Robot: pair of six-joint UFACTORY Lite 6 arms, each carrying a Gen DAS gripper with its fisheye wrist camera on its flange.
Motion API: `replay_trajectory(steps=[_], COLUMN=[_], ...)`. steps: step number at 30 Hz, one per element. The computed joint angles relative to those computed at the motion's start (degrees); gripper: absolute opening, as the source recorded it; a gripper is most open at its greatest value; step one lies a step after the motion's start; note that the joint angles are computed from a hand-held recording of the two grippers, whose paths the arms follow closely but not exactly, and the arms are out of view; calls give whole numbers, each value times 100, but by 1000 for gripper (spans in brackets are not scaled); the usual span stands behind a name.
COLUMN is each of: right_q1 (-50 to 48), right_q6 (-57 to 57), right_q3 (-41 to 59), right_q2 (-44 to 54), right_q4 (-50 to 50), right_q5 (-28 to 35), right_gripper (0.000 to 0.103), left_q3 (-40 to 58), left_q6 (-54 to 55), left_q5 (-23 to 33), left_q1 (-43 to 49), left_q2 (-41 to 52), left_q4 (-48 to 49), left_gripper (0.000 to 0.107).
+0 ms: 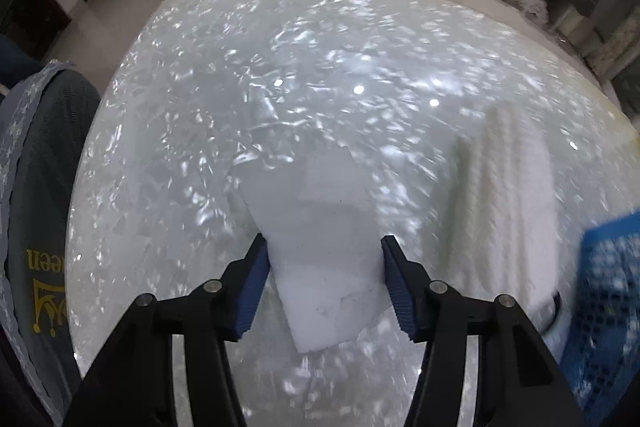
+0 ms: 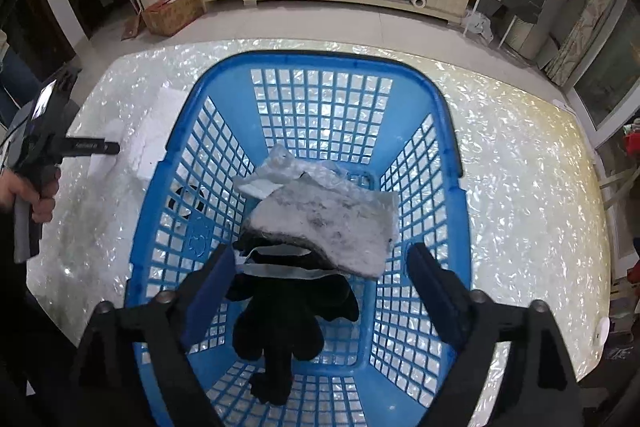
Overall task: Organize soft objects
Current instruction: 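Drop the felt pad into the basket with right while left grasps a white foam block, then carry the white foam block with the left gripper into the basket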
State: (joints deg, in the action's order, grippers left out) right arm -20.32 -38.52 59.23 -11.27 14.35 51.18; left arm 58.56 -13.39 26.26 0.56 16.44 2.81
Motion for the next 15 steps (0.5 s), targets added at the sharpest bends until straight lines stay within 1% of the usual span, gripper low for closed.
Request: replay_trajectory(steps=[2, 4, 6, 8, 11, 14, 15], right_q1=[-96, -158, -224, -490, -791, -1132, -1272], right_q6=[-7, 44, 89, -165, -399, -728, -868], right_q3=[-43, -150, -287, -389, -478, -605, -601], right_q2=[-130, -293, -471, -650, -835, -1058, -1077], right_q4=[24, -56, -107, 103, 223, 402, 463], right_q5=[79, 19, -74, 27, 109, 266, 320], right_gripper=[93, 103, 103, 103, 103, 103, 103], left_q3=[-308, -592, -715, -695, -869, -887, -887], left_q6=[329, 324, 440, 723, 648, 483, 281], left_q5=[127, 288, 517, 704, 1050, 1396, 1548], left_q1=[-99, -302, -511, -554, -951, -1391, -1637], left_q2=[-539, -1116, -1571, -1811, -2526, -3021, -3221], left_q4=[-211, -142, -261, -455, -444, -513, -434], left_gripper=[53, 53, 53, 53, 53, 53, 53])
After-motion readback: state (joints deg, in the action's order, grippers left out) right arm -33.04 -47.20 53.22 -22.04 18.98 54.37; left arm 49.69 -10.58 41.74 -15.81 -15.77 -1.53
